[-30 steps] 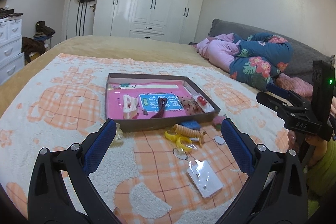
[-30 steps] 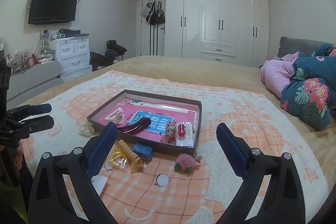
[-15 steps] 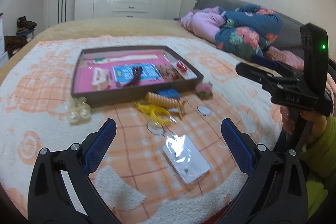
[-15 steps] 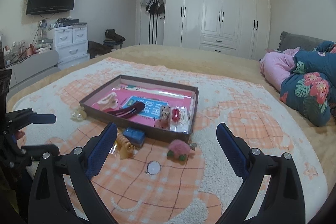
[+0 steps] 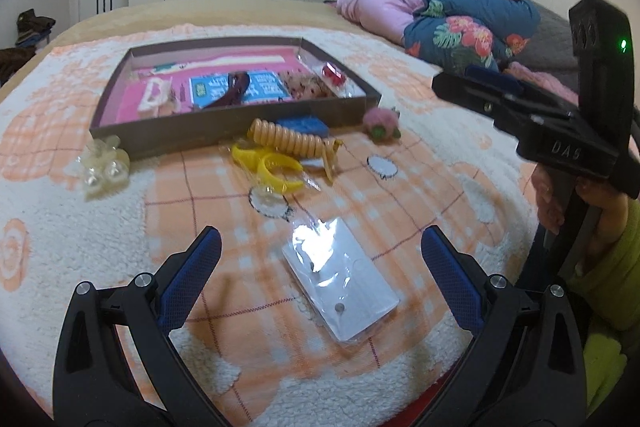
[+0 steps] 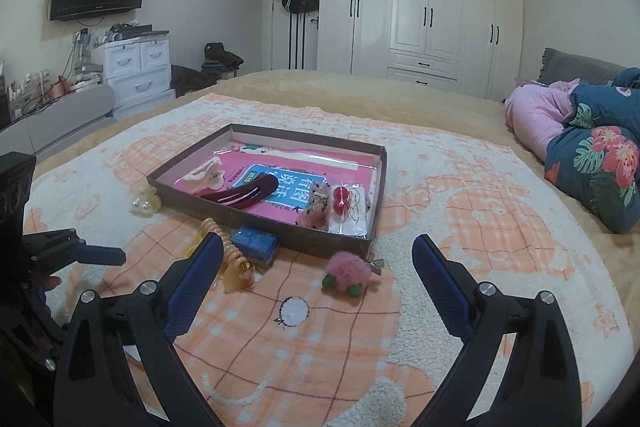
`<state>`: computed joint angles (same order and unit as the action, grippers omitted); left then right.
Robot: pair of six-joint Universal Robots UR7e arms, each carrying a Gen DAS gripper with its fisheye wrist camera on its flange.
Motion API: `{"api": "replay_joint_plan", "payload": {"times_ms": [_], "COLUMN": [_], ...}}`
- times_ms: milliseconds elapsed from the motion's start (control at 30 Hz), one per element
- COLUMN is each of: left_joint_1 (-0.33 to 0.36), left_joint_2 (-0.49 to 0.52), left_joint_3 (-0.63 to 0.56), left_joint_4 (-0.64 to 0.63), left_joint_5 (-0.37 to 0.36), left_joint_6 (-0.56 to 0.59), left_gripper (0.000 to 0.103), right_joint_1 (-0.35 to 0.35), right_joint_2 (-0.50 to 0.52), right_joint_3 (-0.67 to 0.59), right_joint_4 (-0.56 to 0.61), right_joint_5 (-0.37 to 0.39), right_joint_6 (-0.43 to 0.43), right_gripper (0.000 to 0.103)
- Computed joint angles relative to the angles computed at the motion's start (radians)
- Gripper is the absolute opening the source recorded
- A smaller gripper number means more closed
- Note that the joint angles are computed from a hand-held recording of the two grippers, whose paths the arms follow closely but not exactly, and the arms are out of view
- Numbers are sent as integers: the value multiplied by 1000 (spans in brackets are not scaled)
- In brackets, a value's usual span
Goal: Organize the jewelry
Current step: 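Open both tools and withdraw them from the tray, then grasp the clear screw-earring packet with the left tool while the right tool grasps the orange coiled hair tie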
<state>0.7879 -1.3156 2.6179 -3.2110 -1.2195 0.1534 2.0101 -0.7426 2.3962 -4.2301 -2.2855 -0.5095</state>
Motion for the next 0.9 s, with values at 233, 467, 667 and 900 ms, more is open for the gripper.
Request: {"api": "replay_joint_plan", "payload": {"times_ms": [233, 467, 667, 900], "left_joint_1": [11, 24, 51, 77], "left_joint_2": [40, 39, 3, -16], "left_joint_3": [-15, -25, -34, -51], "left_joint_4": [38, 70, 102, 119], "left_joint_5": [20, 28, 5, -8], "left_joint_6": [-9, 10, 18, 16], "left_gripper": [73, 49, 41, 38], "right_joint_1": [-44, -71, -79, -62], "right_joint_2": [-35, -40, -8, 66], "right_joint_3": [5, -34, -93, -170], "right_joint_4": [106, 270, 393, 445], "right_joint_5": [75, 129, 142, 55], "right_joint_6": [63, 84, 83, 17], "right_gripper": [92, 81, 64, 52]}}
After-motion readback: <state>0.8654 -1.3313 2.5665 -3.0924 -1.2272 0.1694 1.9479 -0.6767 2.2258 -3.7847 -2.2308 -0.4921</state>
